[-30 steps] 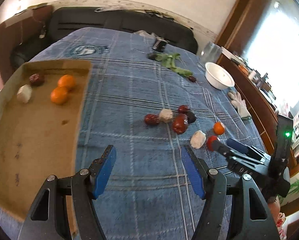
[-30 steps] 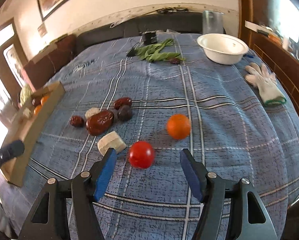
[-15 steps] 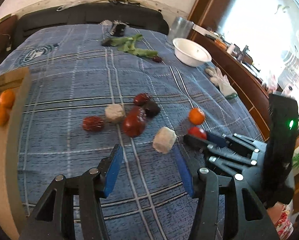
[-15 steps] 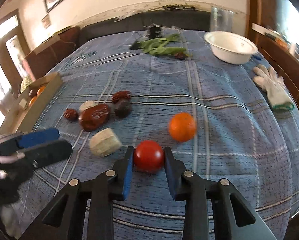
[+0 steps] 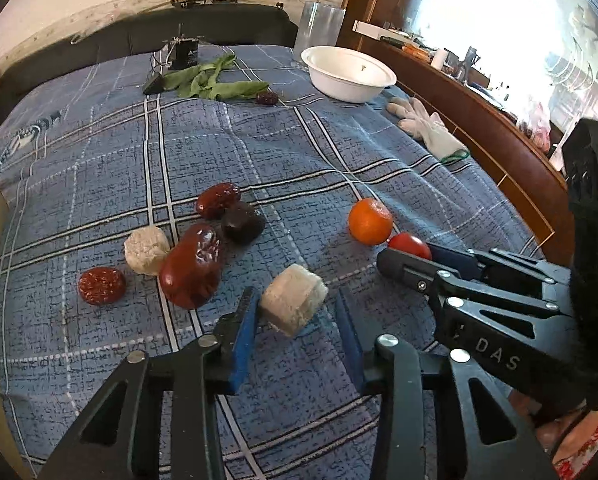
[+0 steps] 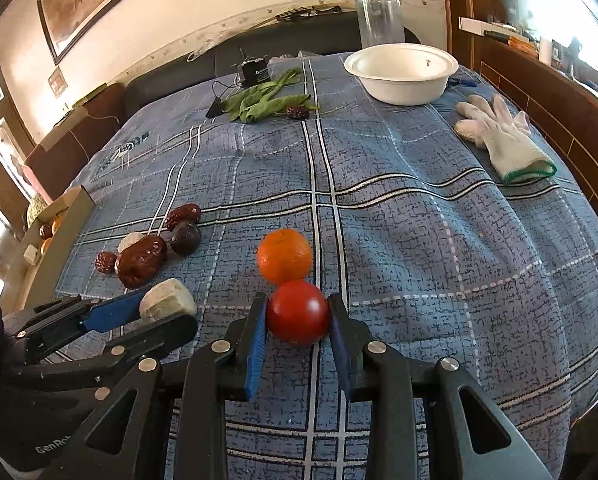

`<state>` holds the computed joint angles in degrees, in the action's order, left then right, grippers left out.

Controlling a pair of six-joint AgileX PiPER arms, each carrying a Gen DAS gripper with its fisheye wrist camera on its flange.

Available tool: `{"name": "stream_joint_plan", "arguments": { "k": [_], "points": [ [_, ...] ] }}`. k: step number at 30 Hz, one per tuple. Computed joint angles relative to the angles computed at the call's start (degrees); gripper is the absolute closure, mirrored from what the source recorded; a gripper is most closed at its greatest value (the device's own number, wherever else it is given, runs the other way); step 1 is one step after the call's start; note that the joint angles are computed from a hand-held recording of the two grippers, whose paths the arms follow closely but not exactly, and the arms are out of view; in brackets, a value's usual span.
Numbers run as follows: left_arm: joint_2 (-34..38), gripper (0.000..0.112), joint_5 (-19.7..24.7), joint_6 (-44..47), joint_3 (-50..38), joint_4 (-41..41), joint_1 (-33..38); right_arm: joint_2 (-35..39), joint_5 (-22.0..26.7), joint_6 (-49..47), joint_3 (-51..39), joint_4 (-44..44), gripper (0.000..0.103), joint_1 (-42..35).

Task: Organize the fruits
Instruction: 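Grasp another white root chunk with the left tool while the right tool grasps the red tomato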

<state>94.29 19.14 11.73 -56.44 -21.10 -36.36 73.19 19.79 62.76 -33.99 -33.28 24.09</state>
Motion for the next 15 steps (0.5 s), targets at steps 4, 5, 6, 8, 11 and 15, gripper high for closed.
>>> {"name": "stream_joint_plan", "arguments": {
  "k": [4, 5, 6, 8, 11, 15],
  "points": [
    [-1.2, 0.081, -0.4, 1.2, 1.5, -2.6, 0.9, 0.5, 0.5, 3.5, -0.1, -3.5, 0.072, 0.8],
    [-1.8, 0.081, -0.5, 0.9, 1.9, -2.7, 1.1, 0.5, 0.5, 3.9, -0.1, -3.9, 0.072, 0.8],
    [-2.6, 0.080, -0.6, 1.2, 2.6, -3.5, 1.3, 0.4, 0.5, 4.3, 0.1, -4.3, 0.072, 0.8],
    [-5.1, 0.080, -0.8, 2.6, 4.6, -6.0, 2.0, 0.2, 0.4, 4.6, 0.2, -4.4, 0.072, 0.6],
    [-11.0, 0.080, -0.9, 2.9, 8.5, -7.3, 3.5, 0.0, 0.5, 5.9, 0.5, -5.4, 0.072, 0.5],
    [-20.3, 0.080, 0.0, 2.7, 14.5, -7.2, 8.1, -0.2, 1.0, 8.8, 0.7, -8.0, 0.072, 1.3]
  ]
}}
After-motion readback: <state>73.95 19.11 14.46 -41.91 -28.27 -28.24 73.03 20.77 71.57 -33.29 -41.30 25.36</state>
